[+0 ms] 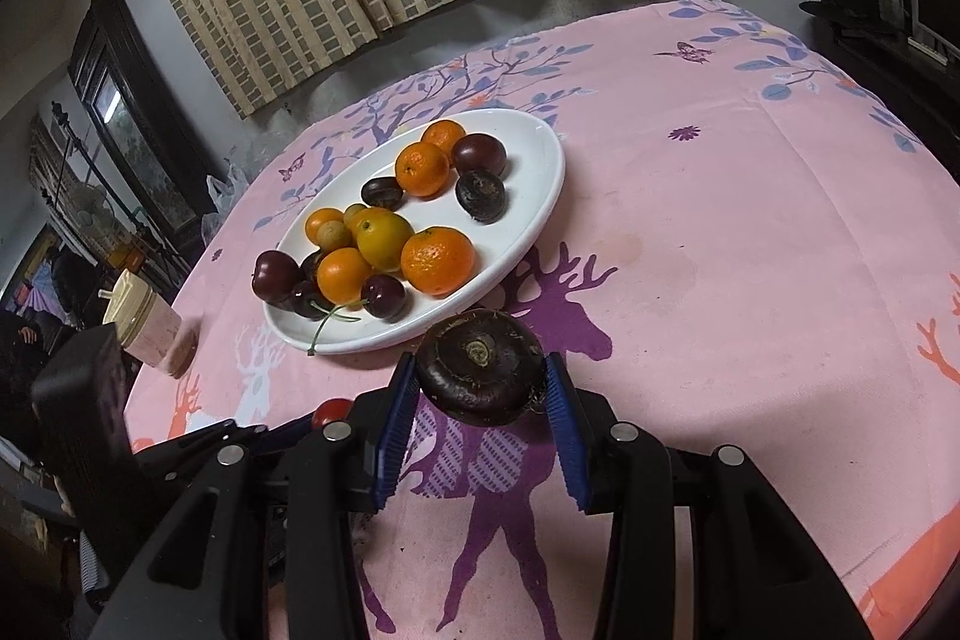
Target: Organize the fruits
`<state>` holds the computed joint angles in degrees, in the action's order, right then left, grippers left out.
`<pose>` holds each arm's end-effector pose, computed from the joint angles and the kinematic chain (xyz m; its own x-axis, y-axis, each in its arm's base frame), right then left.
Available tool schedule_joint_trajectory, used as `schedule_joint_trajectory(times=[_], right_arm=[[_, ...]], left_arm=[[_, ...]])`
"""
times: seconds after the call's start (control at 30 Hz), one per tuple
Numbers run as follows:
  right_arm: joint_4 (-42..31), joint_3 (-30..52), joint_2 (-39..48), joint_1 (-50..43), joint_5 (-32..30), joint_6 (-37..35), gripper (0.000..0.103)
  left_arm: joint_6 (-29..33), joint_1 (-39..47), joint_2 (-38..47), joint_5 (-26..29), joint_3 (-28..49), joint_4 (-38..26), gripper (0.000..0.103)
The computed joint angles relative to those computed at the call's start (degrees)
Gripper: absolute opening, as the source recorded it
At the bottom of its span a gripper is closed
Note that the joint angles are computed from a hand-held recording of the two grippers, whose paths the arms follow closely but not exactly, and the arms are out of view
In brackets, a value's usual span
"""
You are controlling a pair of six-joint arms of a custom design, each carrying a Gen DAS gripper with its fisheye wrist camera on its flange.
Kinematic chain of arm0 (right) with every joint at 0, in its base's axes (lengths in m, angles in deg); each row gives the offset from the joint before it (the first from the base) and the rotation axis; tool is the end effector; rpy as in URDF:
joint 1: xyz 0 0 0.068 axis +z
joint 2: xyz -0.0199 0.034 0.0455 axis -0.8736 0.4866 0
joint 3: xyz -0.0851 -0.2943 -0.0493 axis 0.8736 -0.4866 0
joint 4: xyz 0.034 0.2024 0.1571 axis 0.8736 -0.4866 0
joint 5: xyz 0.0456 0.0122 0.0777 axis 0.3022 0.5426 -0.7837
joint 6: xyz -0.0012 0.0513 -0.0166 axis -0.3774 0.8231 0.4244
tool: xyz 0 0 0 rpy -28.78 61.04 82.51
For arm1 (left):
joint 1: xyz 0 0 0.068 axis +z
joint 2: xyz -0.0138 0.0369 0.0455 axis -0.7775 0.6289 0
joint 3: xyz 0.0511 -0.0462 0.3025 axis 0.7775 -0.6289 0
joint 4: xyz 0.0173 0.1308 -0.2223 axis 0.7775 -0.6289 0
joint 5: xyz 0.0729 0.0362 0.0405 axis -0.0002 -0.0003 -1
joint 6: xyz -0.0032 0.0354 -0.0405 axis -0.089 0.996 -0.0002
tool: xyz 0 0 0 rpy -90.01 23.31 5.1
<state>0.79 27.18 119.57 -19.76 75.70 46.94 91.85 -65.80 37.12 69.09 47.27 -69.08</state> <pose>0.2647 0.2083 0.1135 -0.5997 0.5044 -0.6213 0.3649 0.8633 0.3486 0.3872 -0.1175 0.0670 -0.5621 0.5464 -0.6209 0.7520 0.6501 -0.1088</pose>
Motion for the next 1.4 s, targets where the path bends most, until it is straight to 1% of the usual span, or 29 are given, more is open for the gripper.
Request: schedule_joint_trajectory(times=[0.07,0.13,0.23,0.3,0.37,0.4,0.5,0.53,0.7,0.77,0.8,0.83,0.87,0.9,0.93,0.97,1.0,1.07,1.1,1.13,1.17,1.27,1.33,1.4], right_arm=[[-1.05,1.16,0.31,0.73,1.07,-1.03,0.043],[-0.95,1.38,0.17,1.1,1.6,-1.95,0.043],[0.52,2.21,-0.92,2.01,4.68,-5.84,0.043],[0.51,3.7,-1.49,1.37,5.96,-8.83,0.043],[-0.75,6.68,-1.16,-0.54,6.91,-11.76,0.043],[-1.35,8.55,-0.47,-2.11,6.39,-13.15,0.043],[-2.71,13.45,2.74,-6.3,3.53,-15.73,0.043],[-2.87,14.57,3.71,-7.27,2.87,-16.3,0.043],[-4.71,21.12,9.81,-12.09,-1.13,-18.75,0.043],[-5.52,22.91,11.47,-12.73,-1.77,-19.5,0.043],[-5.85,23.57,12.05,-12.88,-1.86,-19.83,0.043],[-5.72,23.87,12.44,-12.99,-2.23,-20.14,0.044],[-5.29,23.75,12.57,-13.05,-2.91,-20.3,0.044],[-4.86,23.35,12.37,-12.96,-3.2,-20.31,0.053],[-5.19,23.17,12.06,-12.8,-3.12,-20.23,0.064],[-6.16,23.16,11.55,-12.41,-2.26,-20.02,0.069],[-6.84,22.99,11.0,-11.87,-1.03,-19.86,0.074],[-7.99,22.06,9.28,-10.24,1.31,-19.66,0.077],[-8.23,21.4,8.39,-9.37,1.97,-19.48,0.082],[-8.7,20.62,7.36,-8.05,3.07,-18.85,0.088],[-9.39,19.99,6.55,-6.67,4.5,-17.97,0.09],[-12.47,18.42,4.68,-1.44,10.42,-13.98,0.098],[-15.68,17.82,4.21,2.32,14.07,-9.92,0.099],[-17.25,16.75,4.5,5.8,17.69,-6.34,0.099]], left_arm=[[0.4,0.81,-2.0,0.84,-2.63,1.9,0.028],[0.5,2.24,-4.51,3.2,-4.67,3.01,0.028],[-0.17,4.87,-7.56,8.71,-3.13,1.36,0.028],[-1.51,5.11,-8.21,9.42,-0.07,0.9,0.028],[-3.36,4.31,-6.81,7.36,5.42,-0.35,0.028],[-4.66,3.66,-4.97,5.87,9.43,-1.5,0.028],[-7.1,2.32,0.91,3.33,20.37,-7.1,0.028],[-7.78,1.77,3.8,2.2,25.09,-9.19,0.028],[-8.9,-0.13,12.24,-2.15,39.62,-16.95,0.028],[-8.54,-0.38,14.37,-2.77,42.86,-18.4,0.028],[-8.3,-0.47,14.82,-2.96,43.38,-18.58,0.03],[-8.42,-0.57,15.25,-3.53,43.83,-18.42,0.043],[-8.87,-0.68,15.33,-4.59,43.7,-17.57,0.068],[-9.75,-0.76,14.55,-6.81,41.66,-14.75,0.076],[-10.46,-0.66,13.21,-8.86,38.61,-10.94,0.085],[-10.46,-0.37,12.29,-9.13,36.75,-9.12,0.089],[-10.24,0.15,11.41,-8.5,35.55,-8.72,0.09],[-9.94,1.71,8.9,-6.65,32.18,-8.41,0.094],[-9.65,2.43,7.39,-6.52,29.74,-7.08,0.095],[-9.33,3.03,5.64,-6.9,26.57,-4.91,0.096],[-9.12,3.69,3.7,-7.21,22.78,-2.13,0.098],[-8.41,5.84,-1.4,-6.41,13.31,3.07,0.098],[-7.26,7.42,-4.4,-5.03,7.66,4.91,0.098],[-6.14,8.84,-6.63,-3.99,2.84,7.08,0.098]])
